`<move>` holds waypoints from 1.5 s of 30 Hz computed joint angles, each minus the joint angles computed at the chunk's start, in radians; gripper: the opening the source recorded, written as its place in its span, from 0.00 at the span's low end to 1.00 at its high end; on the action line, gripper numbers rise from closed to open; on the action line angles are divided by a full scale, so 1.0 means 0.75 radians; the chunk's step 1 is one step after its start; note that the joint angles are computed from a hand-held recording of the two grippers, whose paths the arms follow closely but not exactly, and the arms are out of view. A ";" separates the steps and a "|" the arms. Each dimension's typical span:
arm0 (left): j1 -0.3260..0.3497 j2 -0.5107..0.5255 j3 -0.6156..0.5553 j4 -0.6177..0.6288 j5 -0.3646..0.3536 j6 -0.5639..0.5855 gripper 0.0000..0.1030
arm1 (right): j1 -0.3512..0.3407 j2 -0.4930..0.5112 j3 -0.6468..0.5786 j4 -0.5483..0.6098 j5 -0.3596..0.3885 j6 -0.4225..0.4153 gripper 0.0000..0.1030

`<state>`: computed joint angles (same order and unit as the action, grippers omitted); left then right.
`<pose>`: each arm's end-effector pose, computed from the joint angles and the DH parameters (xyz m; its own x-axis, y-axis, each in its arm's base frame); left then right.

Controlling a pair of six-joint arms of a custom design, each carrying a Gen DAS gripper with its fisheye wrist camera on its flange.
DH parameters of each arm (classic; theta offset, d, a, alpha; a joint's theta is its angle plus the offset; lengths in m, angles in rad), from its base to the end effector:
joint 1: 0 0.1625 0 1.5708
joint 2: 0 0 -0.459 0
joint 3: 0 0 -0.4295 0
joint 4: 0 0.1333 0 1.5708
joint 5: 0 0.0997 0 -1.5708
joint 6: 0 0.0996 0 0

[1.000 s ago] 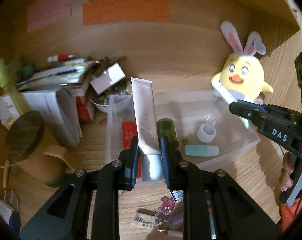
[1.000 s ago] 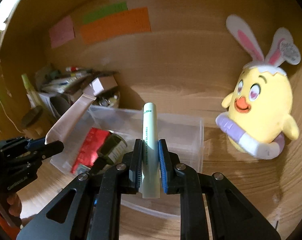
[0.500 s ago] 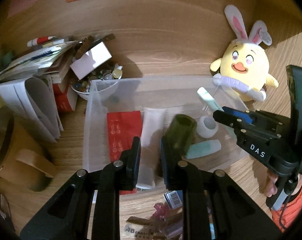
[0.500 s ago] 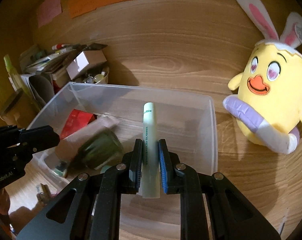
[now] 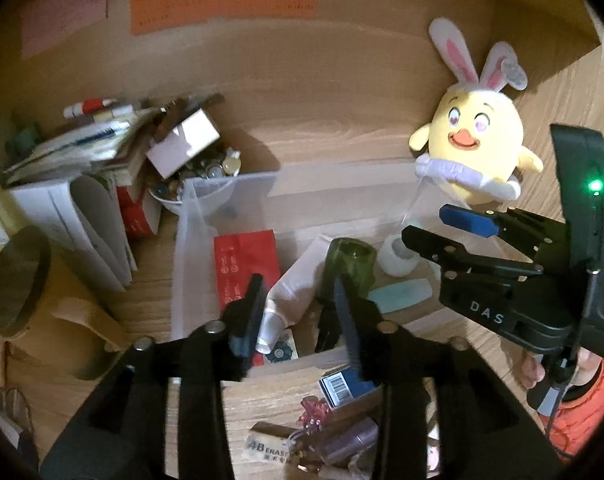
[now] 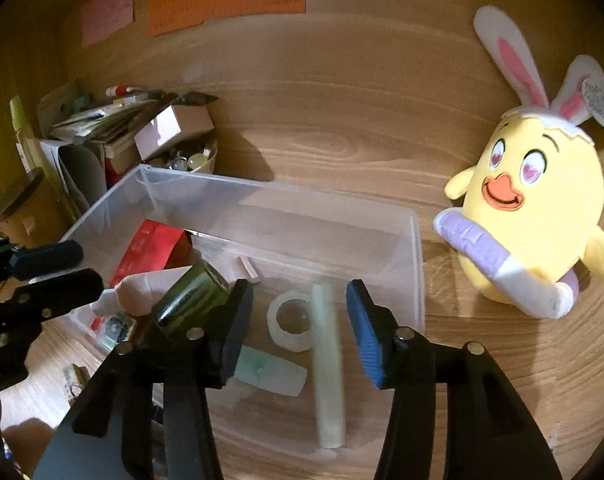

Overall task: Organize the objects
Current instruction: 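Carry the pink tube and pale green tube into the clear box and release both, then grasp the white eraser with the left gripper while the right grasps the white red-capped tube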

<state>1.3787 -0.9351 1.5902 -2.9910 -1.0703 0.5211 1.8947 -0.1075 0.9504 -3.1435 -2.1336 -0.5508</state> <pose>0.0354 -0.7664 0.2762 -0.7334 0.2148 -0.6450 0.5798 0.6931 -0.4284 0.3537 -0.8017 -0.1052 -0.6555 -0.3118 0.6878 -0.6810 0.6377 -0.3600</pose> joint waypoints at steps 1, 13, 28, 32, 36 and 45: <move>-0.004 -0.010 0.014 -0.018 -0.003 0.004 0.49 | 0.002 -0.005 0.008 -0.005 0.002 -0.001 0.46; -0.042 -0.123 0.219 -0.217 0.016 0.064 0.89 | 0.045 -0.113 0.260 -0.262 0.021 -0.114 0.65; 0.010 -0.168 0.363 -0.217 0.120 0.085 0.90 | 0.034 -0.206 0.589 -0.362 0.017 -0.119 0.65; 0.039 -0.179 0.374 -0.196 0.138 0.061 0.90 | 0.026 -0.214 0.644 -0.337 -0.002 -0.108 0.65; 0.074 -0.188 0.359 -0.124 0.141 0.012 0.90 | 0.014 -0.234 0.692 -0.288 0.021 -0.059 0.65; 0.093 -0.145 0.302 -0.030 0.205 -0.006 0.90 | -0.009 -0.259 0.727 -0.168 0.070 0.032 0.62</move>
